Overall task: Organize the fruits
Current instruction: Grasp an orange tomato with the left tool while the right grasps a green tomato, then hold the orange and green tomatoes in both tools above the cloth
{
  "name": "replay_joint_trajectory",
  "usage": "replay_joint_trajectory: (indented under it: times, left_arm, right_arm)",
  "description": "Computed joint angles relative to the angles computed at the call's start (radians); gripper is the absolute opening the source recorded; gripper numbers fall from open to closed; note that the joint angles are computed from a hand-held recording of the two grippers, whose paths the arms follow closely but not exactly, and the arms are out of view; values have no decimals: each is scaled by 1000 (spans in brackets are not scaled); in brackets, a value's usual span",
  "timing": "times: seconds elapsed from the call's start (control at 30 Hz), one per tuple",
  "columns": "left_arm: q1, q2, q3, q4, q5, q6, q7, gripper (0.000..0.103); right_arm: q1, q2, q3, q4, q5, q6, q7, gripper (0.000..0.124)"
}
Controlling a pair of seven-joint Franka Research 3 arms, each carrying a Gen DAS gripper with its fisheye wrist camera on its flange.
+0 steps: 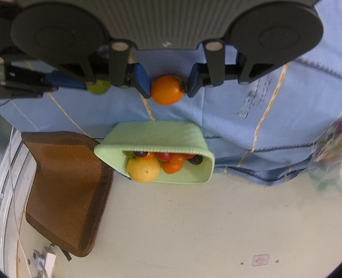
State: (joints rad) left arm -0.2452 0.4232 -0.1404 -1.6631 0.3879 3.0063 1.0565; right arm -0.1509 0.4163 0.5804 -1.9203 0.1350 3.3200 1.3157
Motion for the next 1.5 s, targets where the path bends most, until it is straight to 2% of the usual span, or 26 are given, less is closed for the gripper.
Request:
replay_joint_trajectory:
  times: [0.07, 0.1, 0.17, 0.2, 0.33, 0.4, 0.47, 0.53, 0.6, 0.67, 0.83, 0.97, 1.23, 1.5]
  left_arm:
    - [-4, -55, 5, -76, 10, 19, -13, 37]
    - [-4, -80, 3, -113, 14, 29, -17, 37]
    - [-55, -138, 60, -194, 81, 63, -84, 37]
    - [-60, -164, 65, -231, 100, 79, -105, 37]
    - [-32, -257, 21, -364, 99, 134, -126, 37]
    - [-64, -294, 53, -414, 164, 162, -194, 37]
    - [-119, -323, 119, -445, 305, 180, -336, 37]
    - [-166, -344, 179, -451, 511, 181, -530, 38]
    - [-176, -362, 196, -451, 675, 174, -679, 38]
    - [-162, -374, 181, -455, 742, 169, -745, 38]
    - [-113, -384, 133, -446, 867, 144, -878, 38]
    - [-68, -385, 83, -446, 869, 129, -877, 38]
    - [18, -388, -7, -447, 882, 118, -886, 38]
    - [42, -387, -28, -448, 884, 124, -890, 38]
  right_arm:
    - [64, -26, -69, -16, 25, 12, -2, 31]
    - [59, -40, -67, -38, 20, 16, 12, 31]
    - [-34, -59, 28, -95, -12, 36, 36, 31]
    - [-61, -79, 54, -133, -30, 56, 53, 31]
    - [-135, -183, 116, -297, -103, 152, 148, 31]
    - [-154, -238, 128, -376, -141, 201, 212, 31]
    - [-142, -281, 117, -434, -150, 234, 258, 31]
    - [-130, -318, 105, -485, -162, 259, 306, 31]
    - [-89, -344, 79, -520, -119, 279, 287, 31]
    - [-41, -362, 55, -547, -57, 302, 236, 32]
    - [37, -373, 2, -572, -4, 324, 213, 32]
    - [110, -359, -43, -571, 74, 356, 134, 33]
    - [214, -359, -135, -580, 98, 377, 122, 33]
    - [309, -361, -231, -582, 95, 381, 127, 36]
